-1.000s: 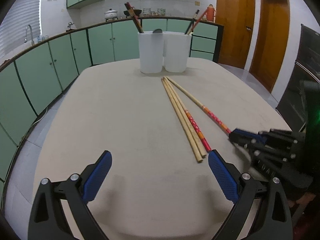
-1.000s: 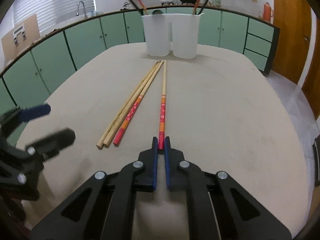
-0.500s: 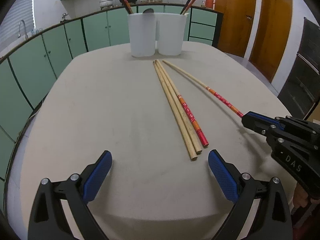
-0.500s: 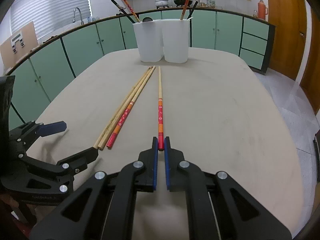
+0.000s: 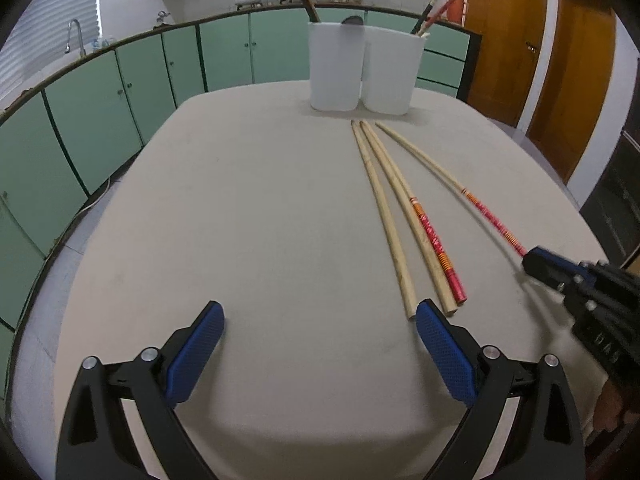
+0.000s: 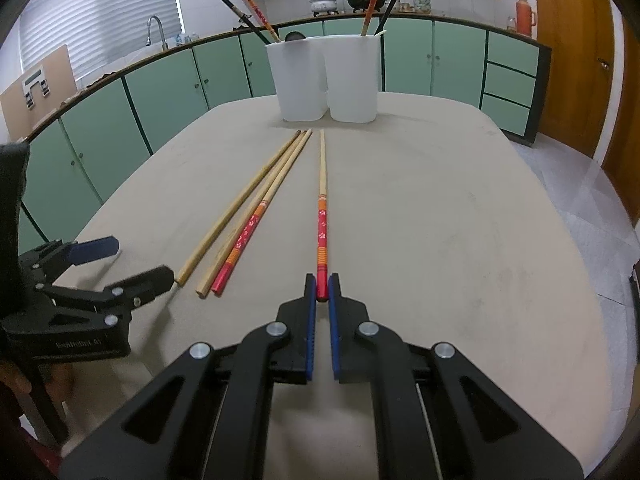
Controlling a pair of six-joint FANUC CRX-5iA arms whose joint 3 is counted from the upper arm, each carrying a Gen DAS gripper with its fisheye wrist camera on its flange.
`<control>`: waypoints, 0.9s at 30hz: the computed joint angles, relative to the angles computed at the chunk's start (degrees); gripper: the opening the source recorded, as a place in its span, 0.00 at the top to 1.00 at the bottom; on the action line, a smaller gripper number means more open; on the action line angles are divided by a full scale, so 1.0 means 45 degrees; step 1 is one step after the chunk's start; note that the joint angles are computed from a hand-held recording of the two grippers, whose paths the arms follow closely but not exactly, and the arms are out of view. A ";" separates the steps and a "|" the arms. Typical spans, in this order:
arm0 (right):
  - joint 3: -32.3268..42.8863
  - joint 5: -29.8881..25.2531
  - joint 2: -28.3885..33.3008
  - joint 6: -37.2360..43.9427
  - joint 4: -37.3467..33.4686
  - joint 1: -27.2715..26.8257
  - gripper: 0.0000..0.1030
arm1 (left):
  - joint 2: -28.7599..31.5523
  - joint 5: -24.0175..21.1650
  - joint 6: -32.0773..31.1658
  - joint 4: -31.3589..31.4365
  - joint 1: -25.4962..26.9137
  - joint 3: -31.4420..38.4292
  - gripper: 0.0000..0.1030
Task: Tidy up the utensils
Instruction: 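Grasp a red-patterned chopstick with the right tool while the left tool grasps a plain wooden one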
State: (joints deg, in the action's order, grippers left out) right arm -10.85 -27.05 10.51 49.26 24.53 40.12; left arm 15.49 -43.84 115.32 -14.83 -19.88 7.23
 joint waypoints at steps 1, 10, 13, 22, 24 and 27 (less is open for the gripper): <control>0.0018 -0.0031 0.0016 0.0062 -0.0057 0.0003 0.95 | 0.0026 0.0093 -0.0074 0.0100 -0.0011 -0.0015 0.09; 0.0274 -0.0228 0.0168 0.0528 -0.0750 -0.0106 0.95 | 0.0244 0.0126 -0.0248 -0.0038 -0.0251 0.0148 0.22; 0.0229 -0.0177 0.0159 0.0498 -0.0719 -0.0094 0.94 | 0.0298 0.0103 -0.0226 -0.0146 -0.0315 0.0251 0.27; -0.0214 0.0266 0.0081 -0.0087 -0.0034 -0.0080 0.94 | 0.0399 0.0568 -0.0721 0.0021 -0.0551 0.0267 0.73; -0.0435 0.0410 0.0054 -0.0495 0.0505 -0.0044 0.94 | 0.0398 0.0745 -0.0837 0.0094 -0.0586 0.0205 0.93; -0.0499 0.0421 0.0057 -0.0671 0.0807 -0.0021 0.95 | 0.0439 0.0773 -0.0862 0.0128 -0.0602 0.0245 0.93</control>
